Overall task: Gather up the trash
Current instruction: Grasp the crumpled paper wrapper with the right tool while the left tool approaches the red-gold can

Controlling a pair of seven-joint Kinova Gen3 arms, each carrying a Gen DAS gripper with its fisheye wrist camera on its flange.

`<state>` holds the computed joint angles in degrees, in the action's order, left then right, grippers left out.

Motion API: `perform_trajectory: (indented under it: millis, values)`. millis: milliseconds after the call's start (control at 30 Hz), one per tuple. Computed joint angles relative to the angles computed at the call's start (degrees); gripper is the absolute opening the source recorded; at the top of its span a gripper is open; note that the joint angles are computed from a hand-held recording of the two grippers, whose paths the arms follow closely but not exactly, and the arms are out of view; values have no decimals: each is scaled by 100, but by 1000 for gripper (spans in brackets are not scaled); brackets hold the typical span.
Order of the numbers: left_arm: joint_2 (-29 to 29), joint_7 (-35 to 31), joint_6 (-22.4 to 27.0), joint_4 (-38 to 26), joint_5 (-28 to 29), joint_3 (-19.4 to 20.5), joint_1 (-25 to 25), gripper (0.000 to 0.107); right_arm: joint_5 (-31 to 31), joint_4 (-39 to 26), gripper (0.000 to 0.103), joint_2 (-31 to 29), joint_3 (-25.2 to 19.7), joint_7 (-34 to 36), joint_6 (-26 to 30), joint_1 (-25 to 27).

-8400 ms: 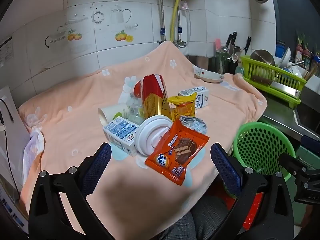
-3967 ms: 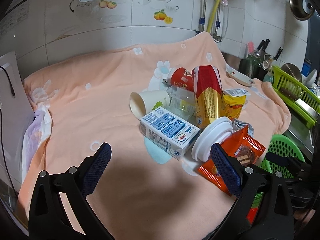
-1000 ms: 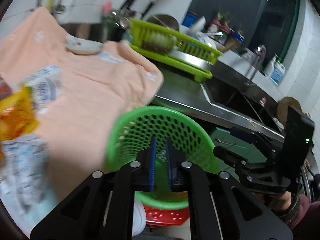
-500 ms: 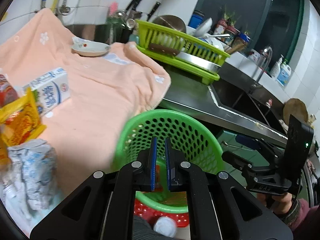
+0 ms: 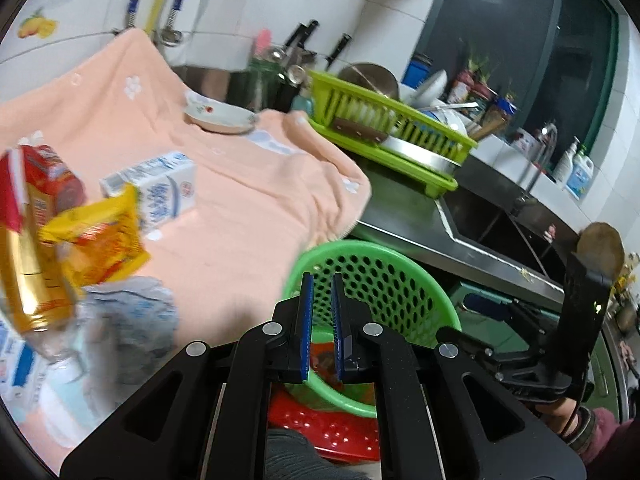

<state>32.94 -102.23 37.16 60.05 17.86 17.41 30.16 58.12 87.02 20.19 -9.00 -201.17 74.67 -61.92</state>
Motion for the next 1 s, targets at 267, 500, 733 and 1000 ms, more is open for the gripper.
perform_trajectory:
  millis: [267, 500, 733, 1000]
  values:
    - [-598, 805, -402, 620, -392, -502, -81, 32, 93, -403, 81, 189, 69, 631, -792, 167]
    - [-1038, 1717, -725, 1178, -849, -842, -300, 54, -129, -1158, 87, 573, 321, 1708, -1664, 287]
    - [-1284, 2172, -869, 1519, -1185, -904, -535, 59, -768, -2010, 88, 1043, 532, 2731, -2354, 505]
    - [-1328, 2251, -902, 1604, -1213, -814, -805, 62, -1749, -3145, 89, 1672, 732, 3653, -2460, 738]
